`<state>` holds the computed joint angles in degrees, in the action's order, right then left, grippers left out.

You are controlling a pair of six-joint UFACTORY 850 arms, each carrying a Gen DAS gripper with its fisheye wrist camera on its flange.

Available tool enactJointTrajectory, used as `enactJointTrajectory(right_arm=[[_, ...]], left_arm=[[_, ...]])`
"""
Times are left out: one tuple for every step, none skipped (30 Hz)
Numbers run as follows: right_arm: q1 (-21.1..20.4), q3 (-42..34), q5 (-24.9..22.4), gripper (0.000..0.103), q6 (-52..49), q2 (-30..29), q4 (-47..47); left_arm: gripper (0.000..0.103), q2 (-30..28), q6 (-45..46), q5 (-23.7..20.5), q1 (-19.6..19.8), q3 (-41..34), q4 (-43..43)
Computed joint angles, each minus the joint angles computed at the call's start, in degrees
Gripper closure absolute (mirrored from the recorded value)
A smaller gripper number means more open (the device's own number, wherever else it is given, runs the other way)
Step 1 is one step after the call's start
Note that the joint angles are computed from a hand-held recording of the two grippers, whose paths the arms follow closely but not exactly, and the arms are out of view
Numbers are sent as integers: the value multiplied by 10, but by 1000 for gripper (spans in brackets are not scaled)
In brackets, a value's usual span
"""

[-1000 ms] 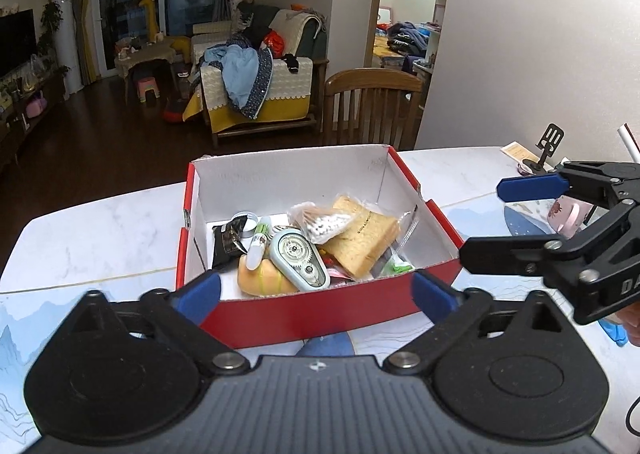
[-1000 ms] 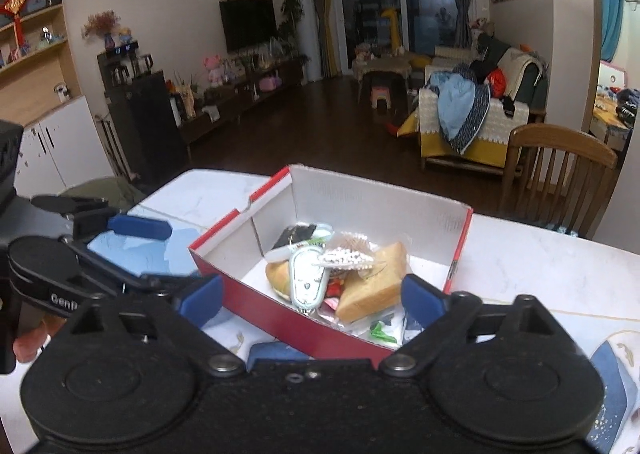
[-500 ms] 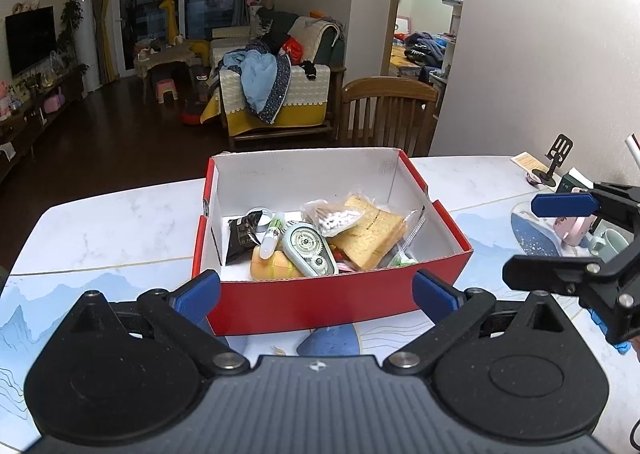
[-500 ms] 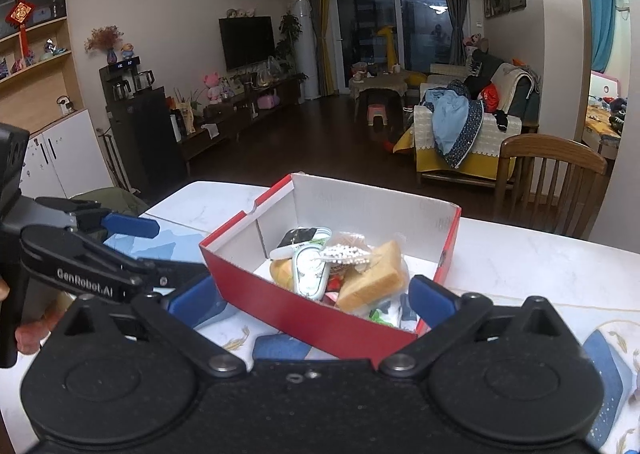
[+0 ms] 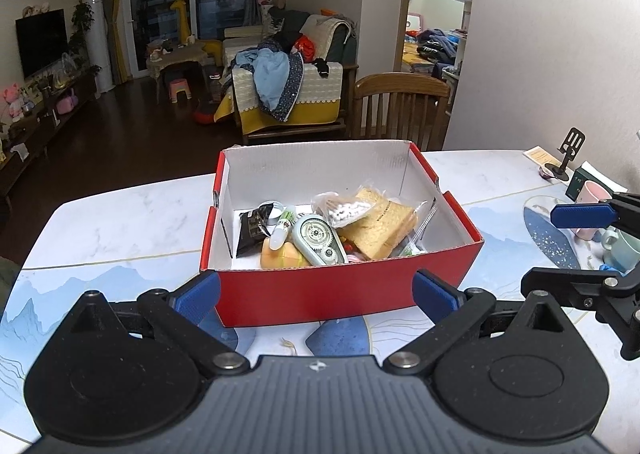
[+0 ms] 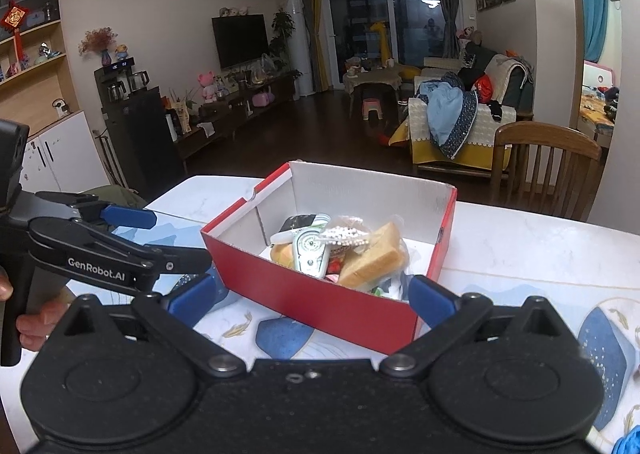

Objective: Organize objects

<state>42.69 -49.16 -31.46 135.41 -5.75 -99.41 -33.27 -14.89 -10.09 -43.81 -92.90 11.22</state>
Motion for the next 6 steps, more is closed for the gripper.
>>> enactJointTrajectory(right_arm=[[1, 1, -1, 0, 1, 1, 1], [1, 2, -1, 0, 0, 1, 4], [1, 3, -3, 0, -1, 1, 6], [-1, 5, -1, 0, 0, 2, 6], [-2, 6, 0, 0, 0, 2, 8], [-3, 6, 0, 0, 0, 2, 11]], left_arm=[[1, 1, -7, 1, 0, 1, 6], [1, 1, -18, 1, -1, 2, 17], [1, 1, -23, 0, -1, 3, 21], [1, 1, -29, 0, -1, 3, 26], [0, 1, -22, -1, -1, 3, 17], [0, 1, -1, -2, 0, 2, -6]])
